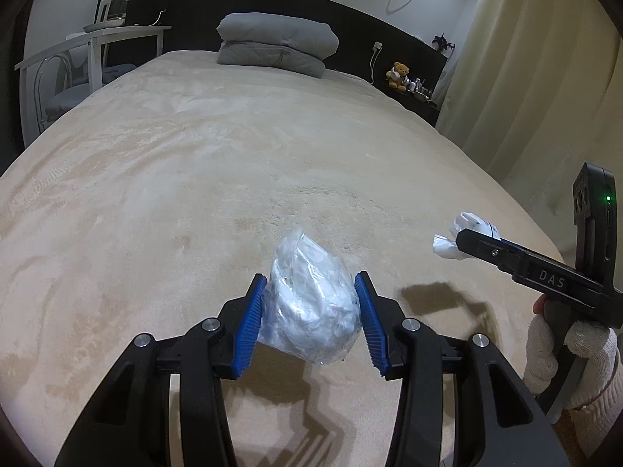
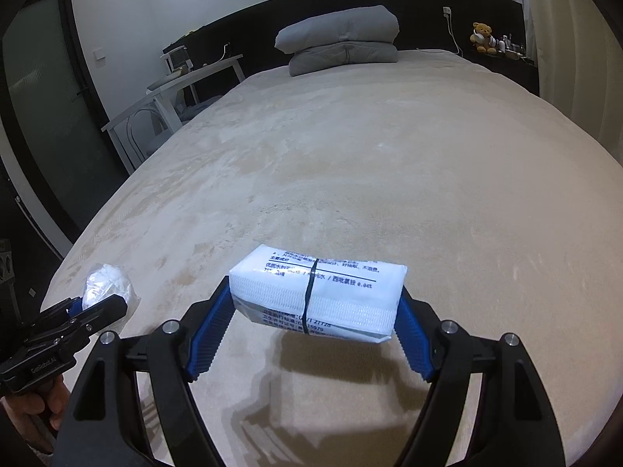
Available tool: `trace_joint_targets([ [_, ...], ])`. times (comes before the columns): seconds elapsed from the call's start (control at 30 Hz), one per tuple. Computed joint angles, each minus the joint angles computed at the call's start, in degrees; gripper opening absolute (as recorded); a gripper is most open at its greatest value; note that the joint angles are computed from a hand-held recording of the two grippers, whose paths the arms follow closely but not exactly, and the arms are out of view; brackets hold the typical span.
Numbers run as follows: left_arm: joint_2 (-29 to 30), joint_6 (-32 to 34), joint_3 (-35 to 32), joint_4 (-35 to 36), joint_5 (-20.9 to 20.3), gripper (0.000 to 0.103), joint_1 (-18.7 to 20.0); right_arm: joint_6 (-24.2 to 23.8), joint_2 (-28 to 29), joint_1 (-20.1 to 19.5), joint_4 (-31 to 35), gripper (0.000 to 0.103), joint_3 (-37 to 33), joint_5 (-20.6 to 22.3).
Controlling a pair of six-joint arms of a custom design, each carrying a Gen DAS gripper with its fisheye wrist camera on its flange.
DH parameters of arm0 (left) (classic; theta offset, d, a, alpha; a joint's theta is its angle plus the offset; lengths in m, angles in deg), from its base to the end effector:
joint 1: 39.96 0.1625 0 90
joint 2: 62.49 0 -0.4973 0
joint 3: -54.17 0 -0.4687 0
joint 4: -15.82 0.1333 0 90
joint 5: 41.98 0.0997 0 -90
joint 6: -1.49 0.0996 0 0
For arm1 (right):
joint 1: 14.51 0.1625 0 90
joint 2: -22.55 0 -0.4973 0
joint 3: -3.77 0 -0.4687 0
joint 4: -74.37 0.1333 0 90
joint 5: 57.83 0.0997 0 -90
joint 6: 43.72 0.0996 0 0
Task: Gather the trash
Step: 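Carry the plastic wad and packet down to the floor trash bag with both tools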
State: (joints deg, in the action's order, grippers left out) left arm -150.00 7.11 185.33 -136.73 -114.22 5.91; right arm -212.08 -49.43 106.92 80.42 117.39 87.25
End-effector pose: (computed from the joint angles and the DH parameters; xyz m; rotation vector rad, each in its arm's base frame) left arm -0.2208 -0.4627 0.2784 1.1504 2.6604 -0.6046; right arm 0.2885 -0.3731 0.2147 -0.0596 -2.2570 1.2203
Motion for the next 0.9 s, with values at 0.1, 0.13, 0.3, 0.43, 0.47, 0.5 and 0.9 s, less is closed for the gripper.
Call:
trace_joint_targets([
  [0.1,-2.5,0.2,2.3,-0.2,-0.2,0.045,-1.6,2.0,-1.0,2.6,0.1,0.076,2.2,1.6],
  [0.13,-3.3,-0.2,3.0,-0.1,-0.4,0.045,-2.0,2.8,-1.1,3.5,0.4,0.076,2.8,2.3],
  [0.3,-7.8,-2.0,6.7,0.6,-0.4,0.045,-4.7,7.3,-1.5,7.8,2.2,0.076,5.4,5.1],
  [0.43,-11.7,-3.6,9.4,1.8,-0.2,0.045,-6.9,11.8,-0.9,11.3,4.4,0.076,6.9,7.3],
  [0.47,-12.8,-4.1,10.0,2.4,-0.1,0.045,-7.5,13.0,-0.7,12.0,5.1,0.076,7.2,7.8],
  [0.5,-13.7,-4.4,10.6,2.8,0.0,0.045,-8.1,14.2,-0.5,12.9,5.8,0.076,7.6,8.3],
  [0.9,-27.9,-11.2,16.9,12.5,1.5,0.045,-16.5,35.1,5.4,24.3,17.3,0.076,9.8,13.1],
])
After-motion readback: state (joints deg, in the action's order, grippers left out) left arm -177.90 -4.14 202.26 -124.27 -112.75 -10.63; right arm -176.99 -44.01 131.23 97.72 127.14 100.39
